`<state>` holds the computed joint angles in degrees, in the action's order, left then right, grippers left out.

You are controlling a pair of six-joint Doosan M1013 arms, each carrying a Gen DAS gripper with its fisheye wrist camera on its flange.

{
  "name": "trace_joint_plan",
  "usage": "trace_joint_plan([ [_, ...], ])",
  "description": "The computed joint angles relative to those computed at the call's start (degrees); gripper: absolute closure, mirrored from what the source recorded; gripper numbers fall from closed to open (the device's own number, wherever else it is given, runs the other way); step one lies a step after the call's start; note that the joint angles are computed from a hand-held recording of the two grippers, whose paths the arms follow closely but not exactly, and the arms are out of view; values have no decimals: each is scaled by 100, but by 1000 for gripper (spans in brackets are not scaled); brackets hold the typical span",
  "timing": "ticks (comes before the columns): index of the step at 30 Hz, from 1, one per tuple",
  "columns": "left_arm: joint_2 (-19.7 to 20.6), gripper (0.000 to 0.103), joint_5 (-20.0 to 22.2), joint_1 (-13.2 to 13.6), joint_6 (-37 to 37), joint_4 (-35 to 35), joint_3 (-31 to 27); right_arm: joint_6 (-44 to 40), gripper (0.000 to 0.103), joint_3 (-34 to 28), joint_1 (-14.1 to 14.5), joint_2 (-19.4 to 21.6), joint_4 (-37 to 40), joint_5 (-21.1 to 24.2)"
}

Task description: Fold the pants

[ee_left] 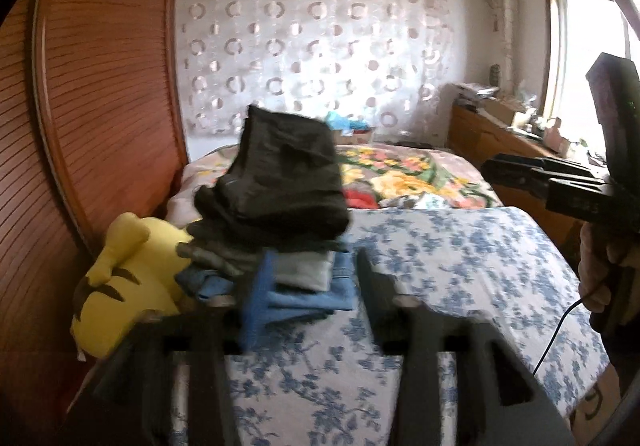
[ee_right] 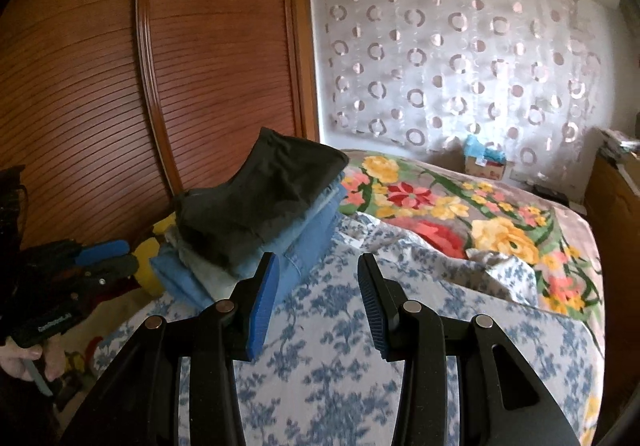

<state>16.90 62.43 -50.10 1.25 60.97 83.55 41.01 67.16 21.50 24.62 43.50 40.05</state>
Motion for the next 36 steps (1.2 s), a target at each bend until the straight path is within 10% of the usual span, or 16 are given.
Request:
trace_joint_plan([
  [20,52,57,-40,-595,148,398,-165,-235,60,1701,-156,-1250,437,-742],
  [28,95,95,-36,-796,168,479,-276,-32,60,2135,-181,-1638,379,-1017],
  [36,185,82,96,-955,365,514,-585,-48,59,2493,-221,-2008,408,-1238],
])
